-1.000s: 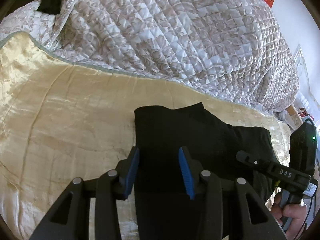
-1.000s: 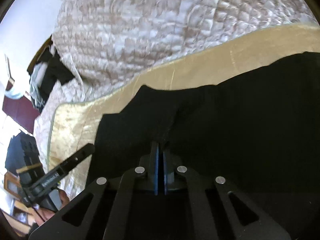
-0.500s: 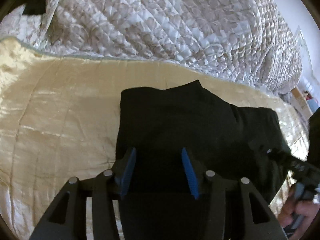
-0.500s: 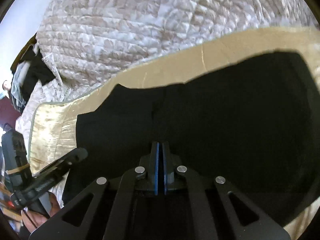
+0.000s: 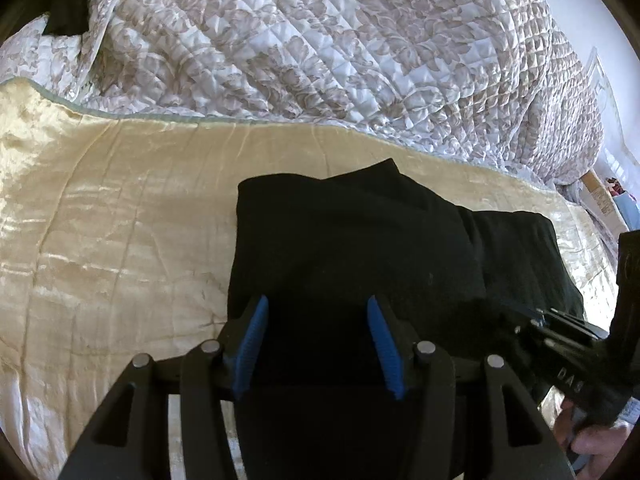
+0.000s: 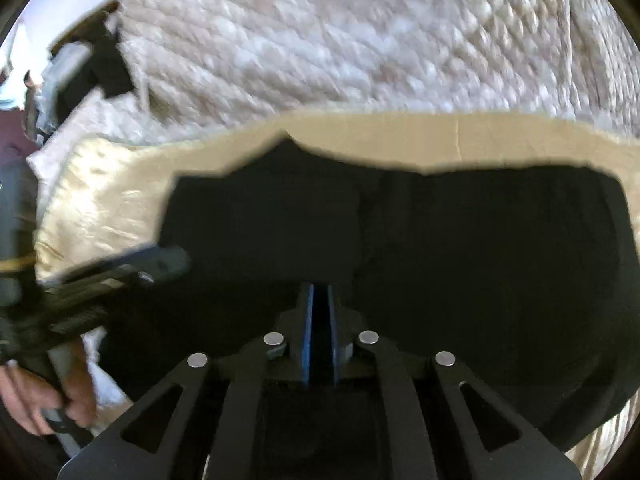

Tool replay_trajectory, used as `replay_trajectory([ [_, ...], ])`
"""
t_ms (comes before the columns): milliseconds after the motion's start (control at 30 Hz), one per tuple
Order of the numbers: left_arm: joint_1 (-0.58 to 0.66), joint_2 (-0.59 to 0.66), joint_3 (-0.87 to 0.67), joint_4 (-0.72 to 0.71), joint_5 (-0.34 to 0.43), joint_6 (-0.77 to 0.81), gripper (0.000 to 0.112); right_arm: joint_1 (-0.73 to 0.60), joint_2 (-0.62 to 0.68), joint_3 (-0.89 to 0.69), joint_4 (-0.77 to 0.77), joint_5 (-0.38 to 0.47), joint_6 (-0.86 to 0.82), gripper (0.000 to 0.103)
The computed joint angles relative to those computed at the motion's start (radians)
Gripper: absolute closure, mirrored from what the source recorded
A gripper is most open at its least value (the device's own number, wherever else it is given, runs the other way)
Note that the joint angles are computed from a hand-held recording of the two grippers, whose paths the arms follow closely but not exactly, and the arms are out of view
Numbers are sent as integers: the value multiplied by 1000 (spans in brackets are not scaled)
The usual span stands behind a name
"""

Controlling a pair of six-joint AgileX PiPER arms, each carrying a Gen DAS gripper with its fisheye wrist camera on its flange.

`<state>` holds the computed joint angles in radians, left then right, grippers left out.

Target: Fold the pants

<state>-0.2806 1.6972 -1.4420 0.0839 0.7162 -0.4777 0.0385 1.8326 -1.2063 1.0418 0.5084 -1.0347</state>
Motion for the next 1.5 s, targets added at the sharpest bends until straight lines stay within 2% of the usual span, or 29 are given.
replay_trajectory([
  [133, 13, -29, 27, -35, -18, 9, 58, -20, -18, 8, -9, -32, 38, 96],
  [367, 14, -41, 27, 32, -55, -53, 58, -31, -23, 10, 104, 34, -82, 94],
  [433, 28, 5, -6, -41, -15, 19, 58, -6, 0, -17, -4, 19, 7, 86],
  [500, 14, 4, 11, -6, -27, -13, 58, -13, 10, -21, -16, 25, 30, 86],
  [567, -7, -7, -3, 28, 3, -35, 58, -20, -20, -5, -46, 10, 69, 86],
  [667, -33, -73, 45, 56, -31, -67, 58, -41, -93, 64, 50, -4, -55, 86],
  [767, -77, -127, 106, 99, -55, -91, 58, -51, -156, 147, 127, 19, -203, 86],
  [867, -96, -141, 161, 48, -52, -60, 58, -38, -129, 170, 24, 12, -141, 86],
  [933, -139, -156, 207, 147, -71, -138, 58, -71, -128, 191, 74, 43, -206, 85],
  [1000, -192, -155, 204, 247, -40, -188, 51, -76, -152, 212, 55, 15, -206, 85],
  [1267, -197, -173, 218, 237, -41, -175, 47, -175, -200, 259, 29, -36, -125, 85],
  [1333, -193, -174, 221, 232, -46, -167, 47, -259, -191, 261, 98, 10, -152, 85],
  [1367, -192, -177, 225, 227, -49, -163, 47, -295, -190, 266, 133, 34, -165, 83],
  [1400, -189, -180, 228, 220, -52, -159, 46, -330, -195, 277, 162, 31, -161, 72],
  [1433, -186, -182, 230, 213, -54, -154, 46, -363, -198, 292, 210, 39, -193, 54],
  [1500, -182, -185, 233, 202, -58, -145, 46, -453, -190, 312, 306, 93, -230, 39],
])
